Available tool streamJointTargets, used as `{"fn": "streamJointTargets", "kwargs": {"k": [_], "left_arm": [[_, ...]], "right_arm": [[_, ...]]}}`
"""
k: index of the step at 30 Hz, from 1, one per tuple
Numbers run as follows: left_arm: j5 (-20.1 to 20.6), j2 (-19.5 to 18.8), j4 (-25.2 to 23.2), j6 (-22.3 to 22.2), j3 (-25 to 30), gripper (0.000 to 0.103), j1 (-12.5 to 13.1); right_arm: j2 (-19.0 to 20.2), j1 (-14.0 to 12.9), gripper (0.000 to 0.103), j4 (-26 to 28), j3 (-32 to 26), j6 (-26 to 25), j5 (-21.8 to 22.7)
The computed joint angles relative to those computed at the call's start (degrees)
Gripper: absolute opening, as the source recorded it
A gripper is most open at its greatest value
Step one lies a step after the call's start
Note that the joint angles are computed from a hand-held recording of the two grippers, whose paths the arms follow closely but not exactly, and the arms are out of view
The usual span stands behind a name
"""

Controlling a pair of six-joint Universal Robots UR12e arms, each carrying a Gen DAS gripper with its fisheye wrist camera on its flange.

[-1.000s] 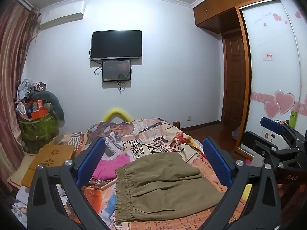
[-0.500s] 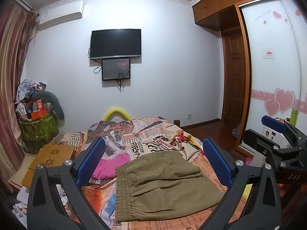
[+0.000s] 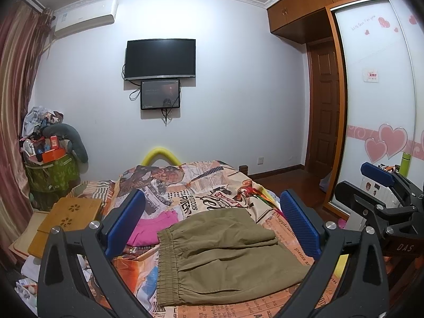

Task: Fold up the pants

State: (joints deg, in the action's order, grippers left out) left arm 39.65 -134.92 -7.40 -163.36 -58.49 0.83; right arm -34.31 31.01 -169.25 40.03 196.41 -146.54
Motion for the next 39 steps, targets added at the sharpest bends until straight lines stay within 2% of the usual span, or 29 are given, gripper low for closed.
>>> {"fn": "streamJointTargets", "kwargs": {"k": [14, 39], "left_arm": [[-0.1, -0.2, 0.4, -0.5, 0.2, 0.103, 0.0], [0.0, 0.0, 0.5, -0.5, 0.0, 0.103, -0.1]], "right_arm": [[-0.7, -0.3, 0.103, -1.2, 2.0, 0.5, 0.2], [-0.6, -0.2, 0.103, 0.2, 1.4, 1.3, 0.1]]}}
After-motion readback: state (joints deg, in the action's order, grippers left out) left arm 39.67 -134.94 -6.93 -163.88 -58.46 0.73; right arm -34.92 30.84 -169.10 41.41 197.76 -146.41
